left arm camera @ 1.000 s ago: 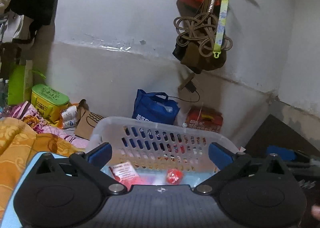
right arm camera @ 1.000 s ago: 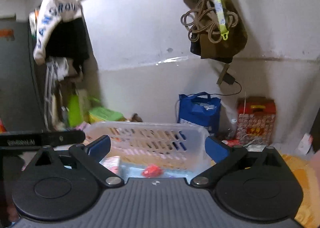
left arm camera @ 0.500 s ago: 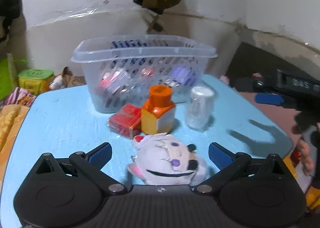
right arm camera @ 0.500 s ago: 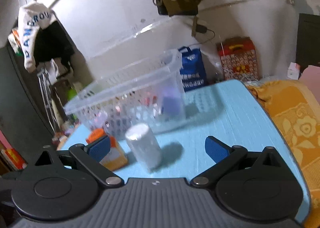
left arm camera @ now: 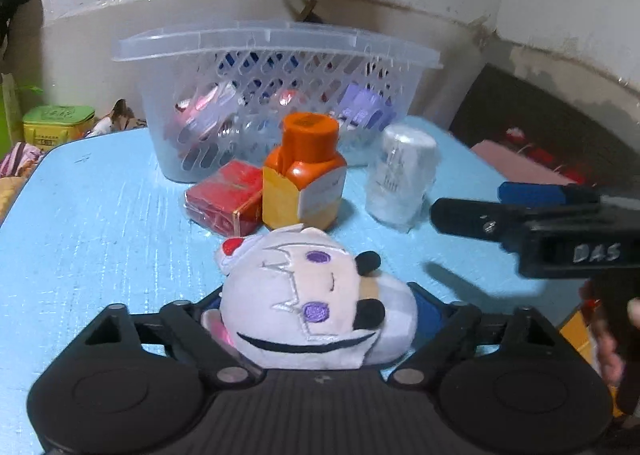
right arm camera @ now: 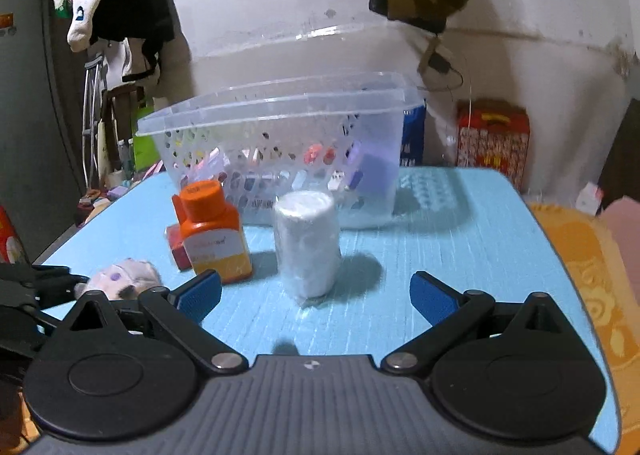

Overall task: Organize objects
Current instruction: 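Grasp the plastic-wrapped white cup with the right tool while the left tool grasps the white plush toy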

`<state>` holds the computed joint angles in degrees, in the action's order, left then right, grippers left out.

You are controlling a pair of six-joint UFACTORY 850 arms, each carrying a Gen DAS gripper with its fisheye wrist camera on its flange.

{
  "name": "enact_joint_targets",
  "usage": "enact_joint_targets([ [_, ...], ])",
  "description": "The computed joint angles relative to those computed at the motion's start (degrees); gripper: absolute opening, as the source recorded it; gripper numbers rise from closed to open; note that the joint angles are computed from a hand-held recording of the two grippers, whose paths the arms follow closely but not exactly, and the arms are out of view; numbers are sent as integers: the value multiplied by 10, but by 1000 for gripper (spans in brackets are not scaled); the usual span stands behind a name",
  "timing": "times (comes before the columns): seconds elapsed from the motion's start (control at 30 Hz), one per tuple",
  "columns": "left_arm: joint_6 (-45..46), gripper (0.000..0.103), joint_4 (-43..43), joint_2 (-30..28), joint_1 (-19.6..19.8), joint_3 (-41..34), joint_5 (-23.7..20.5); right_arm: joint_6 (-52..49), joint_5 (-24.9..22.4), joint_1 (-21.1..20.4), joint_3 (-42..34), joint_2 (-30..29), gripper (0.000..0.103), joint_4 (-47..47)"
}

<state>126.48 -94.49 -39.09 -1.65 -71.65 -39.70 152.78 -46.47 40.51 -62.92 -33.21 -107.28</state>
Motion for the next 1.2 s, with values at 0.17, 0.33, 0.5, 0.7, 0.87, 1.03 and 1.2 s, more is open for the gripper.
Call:
enact_joint_targets([
  [0.17, 35, 89, -44, 6, 17, 6, -10, -11, -22, -6, -23, -17, 102, 4],
  [0.33, 20, 89, -42, 4, 27, 0, -14, -64, -9, -23, -66, -44, 89, 37],
  [0.5, 17, 89, -35, 1, 30, -4, -15, -65, 26, -34, -76, -53, 71, 31],
  [0.7, 11, 89, -23, -5, 33, -12, -20, -118, 45, -32, -82, -55, 49, 44],
  [0.87, 23, 89, -32, -2, 33, -6, -22, -89, 39, -28, -59, -38, 48, 32],
  [1.03, 60, 89, -56, 9, 32, 9, -23, -63, 31, -19, -26, -12, 48, 27],
  [1.2, 98, 89, -81, 21, 30, 27, -32, -32, 17, -10, 3, 14, 48, 18],
])
